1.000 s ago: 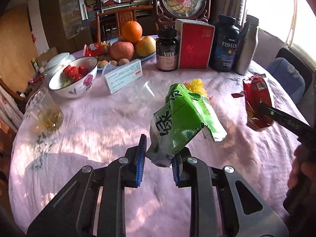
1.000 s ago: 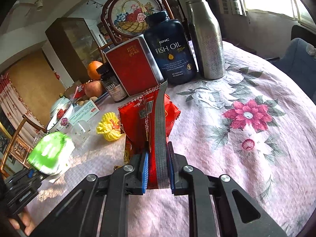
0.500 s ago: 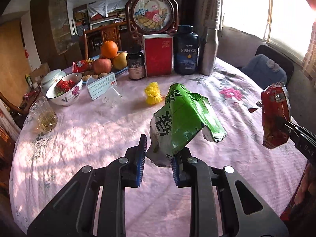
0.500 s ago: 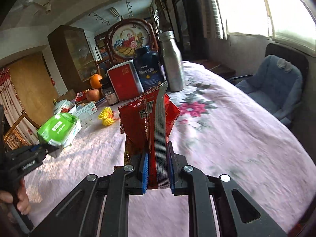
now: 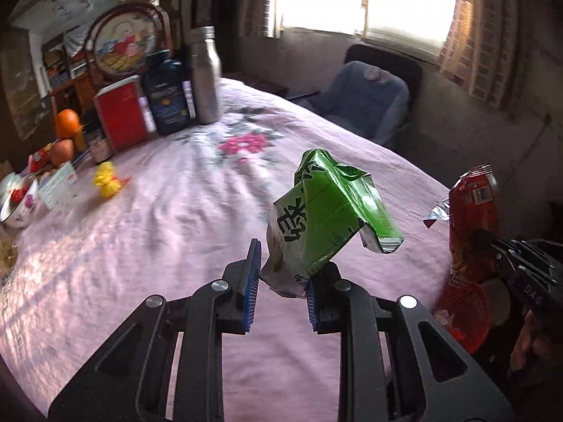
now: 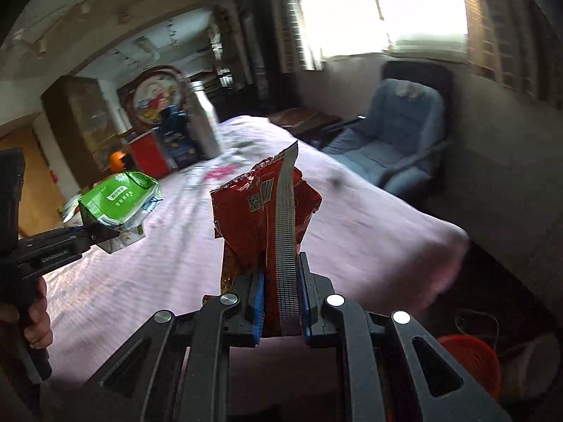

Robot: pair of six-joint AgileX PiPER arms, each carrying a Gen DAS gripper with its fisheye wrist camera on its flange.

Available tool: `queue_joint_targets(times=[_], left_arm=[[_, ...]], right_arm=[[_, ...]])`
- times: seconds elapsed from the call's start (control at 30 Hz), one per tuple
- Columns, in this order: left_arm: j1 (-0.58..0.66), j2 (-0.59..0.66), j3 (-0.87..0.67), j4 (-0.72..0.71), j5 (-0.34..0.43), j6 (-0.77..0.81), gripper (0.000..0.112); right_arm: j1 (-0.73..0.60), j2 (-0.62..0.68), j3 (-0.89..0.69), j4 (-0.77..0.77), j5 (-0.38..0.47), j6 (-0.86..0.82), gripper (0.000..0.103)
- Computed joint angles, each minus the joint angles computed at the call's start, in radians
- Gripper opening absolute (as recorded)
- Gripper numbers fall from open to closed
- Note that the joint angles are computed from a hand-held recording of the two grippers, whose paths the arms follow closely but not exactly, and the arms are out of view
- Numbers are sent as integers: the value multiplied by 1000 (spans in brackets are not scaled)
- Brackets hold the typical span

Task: Collect trash
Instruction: 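Carry both bags to the red wastebasket and open both tools to drop them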

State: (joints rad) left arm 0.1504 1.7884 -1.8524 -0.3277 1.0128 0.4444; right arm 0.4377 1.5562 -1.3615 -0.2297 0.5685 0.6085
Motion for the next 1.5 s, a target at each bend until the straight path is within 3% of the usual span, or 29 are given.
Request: queue_joint_targets(times=[0.17, 0.33, 0.7, 0.9, 1.03, 1.2, 1.5], left_arm=[[-179, -8, 43, -35, 12, 56, 24], [-346, 22, 77, -17, 17, 58, 24], [-627, 202, 111, 92, 4, -16, 24], [-700, 328, 70, 143, 27, -74, 24], [-715, 437, -43, 157, 99, -105, 24], [-735, 465, -32, 181, 82, -127, 24], [-763, 543, -99, 211, 117, -177, 24]], right_arm=[[-140, -166, 235, -22, -12, 44, 17], [-289, -242, 391, 98, -12, -65, 17], [-483, -173, 613, 314, -107, -283, 17], [-574, -92, 708, 405, -187, -383, 17], [-611, -51, 736, 478, -219, -472, 17], [-636, 17, 705, 483, -222, -499, 17], [-635, 40, 710, 471, -230, -488, 18]])
